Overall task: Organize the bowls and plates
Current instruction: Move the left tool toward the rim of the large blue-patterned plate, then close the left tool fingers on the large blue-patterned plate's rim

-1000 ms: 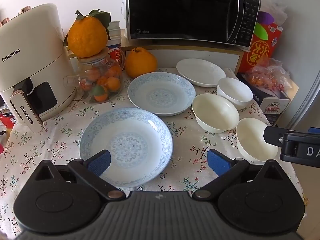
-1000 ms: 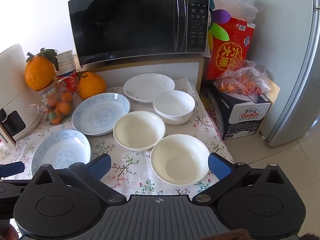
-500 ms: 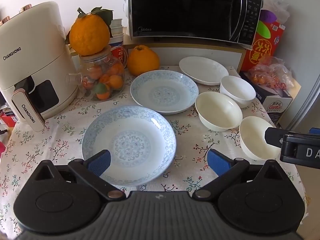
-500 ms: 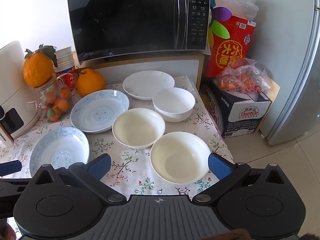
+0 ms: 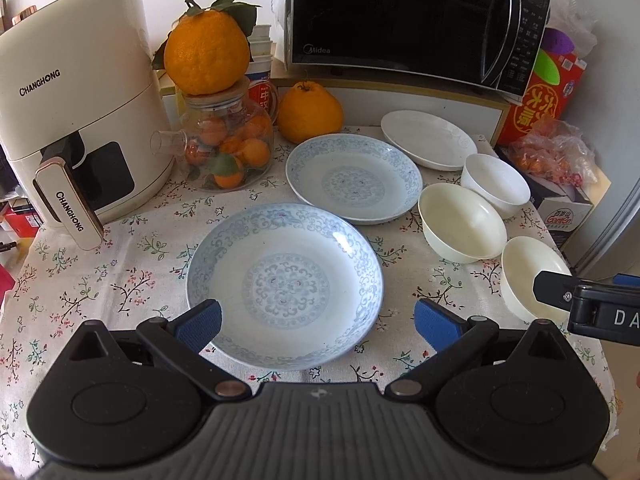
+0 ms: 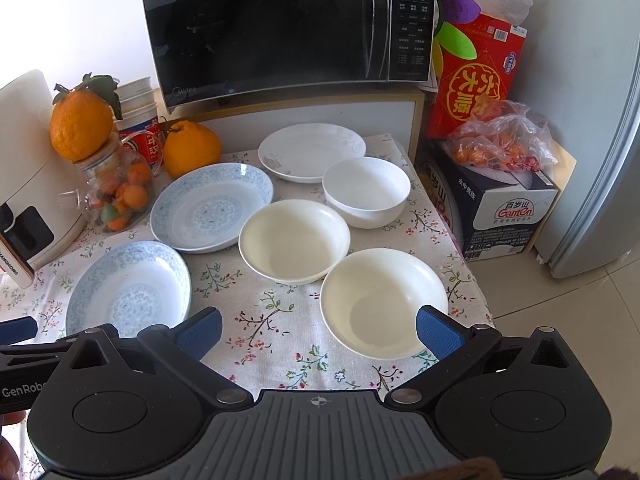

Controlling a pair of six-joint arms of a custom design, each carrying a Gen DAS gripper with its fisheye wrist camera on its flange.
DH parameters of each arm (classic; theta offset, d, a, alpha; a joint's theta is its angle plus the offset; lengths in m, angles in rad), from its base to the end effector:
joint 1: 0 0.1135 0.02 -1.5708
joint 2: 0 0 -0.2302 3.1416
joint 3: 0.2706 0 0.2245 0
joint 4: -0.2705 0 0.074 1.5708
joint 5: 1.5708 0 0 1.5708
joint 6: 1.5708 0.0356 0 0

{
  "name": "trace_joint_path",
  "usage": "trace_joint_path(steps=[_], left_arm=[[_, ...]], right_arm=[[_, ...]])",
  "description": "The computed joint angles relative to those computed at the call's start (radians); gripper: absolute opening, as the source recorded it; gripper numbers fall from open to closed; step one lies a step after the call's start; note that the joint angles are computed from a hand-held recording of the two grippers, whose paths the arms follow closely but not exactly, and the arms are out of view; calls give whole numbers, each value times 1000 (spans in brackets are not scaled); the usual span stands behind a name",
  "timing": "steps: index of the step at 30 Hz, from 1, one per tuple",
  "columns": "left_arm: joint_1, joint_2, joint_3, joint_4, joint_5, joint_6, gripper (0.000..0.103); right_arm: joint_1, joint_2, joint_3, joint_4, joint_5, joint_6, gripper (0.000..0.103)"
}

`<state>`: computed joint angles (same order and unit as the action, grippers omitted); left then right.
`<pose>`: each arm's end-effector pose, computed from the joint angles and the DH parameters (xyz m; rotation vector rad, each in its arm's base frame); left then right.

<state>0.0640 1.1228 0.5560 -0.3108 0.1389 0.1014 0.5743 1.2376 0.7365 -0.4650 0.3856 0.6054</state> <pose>0.2047 0.0082 0.1714 0.1069 2.4368 -0.0963 0.1954 0.1105 0.1917 0.1860 2.4306 0.0275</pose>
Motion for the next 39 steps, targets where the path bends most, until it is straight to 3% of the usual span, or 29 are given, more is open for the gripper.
trace_joint_path(steps=[6, 14, 21, 25, 27, 39], left_arm=[[141, 110, 63, -11, 95, 15, 103], [260, 275, 137, 15, 114, 39, 98], [313, 432, 247, 7, 144, 41, 80], [321, 528, 311, -5, 163, 27, 66], [316, 560, 329, 3, 155, 26, 59], [318, 699, 394, 38, 171, 8, 46]], right_arm=[[-14, 71, 8, 85, -104, 10, 103], [10, 248, 80, 180, -176, 3, 101], [-13, 427, 174, 260, -313, 28, 86], [-27, 540, 247, 247, -371, 61, 54], [-26, 571, 267, 246, -384, 65, 48], [-40, 683, 361, 237, -398, 76, 48]])
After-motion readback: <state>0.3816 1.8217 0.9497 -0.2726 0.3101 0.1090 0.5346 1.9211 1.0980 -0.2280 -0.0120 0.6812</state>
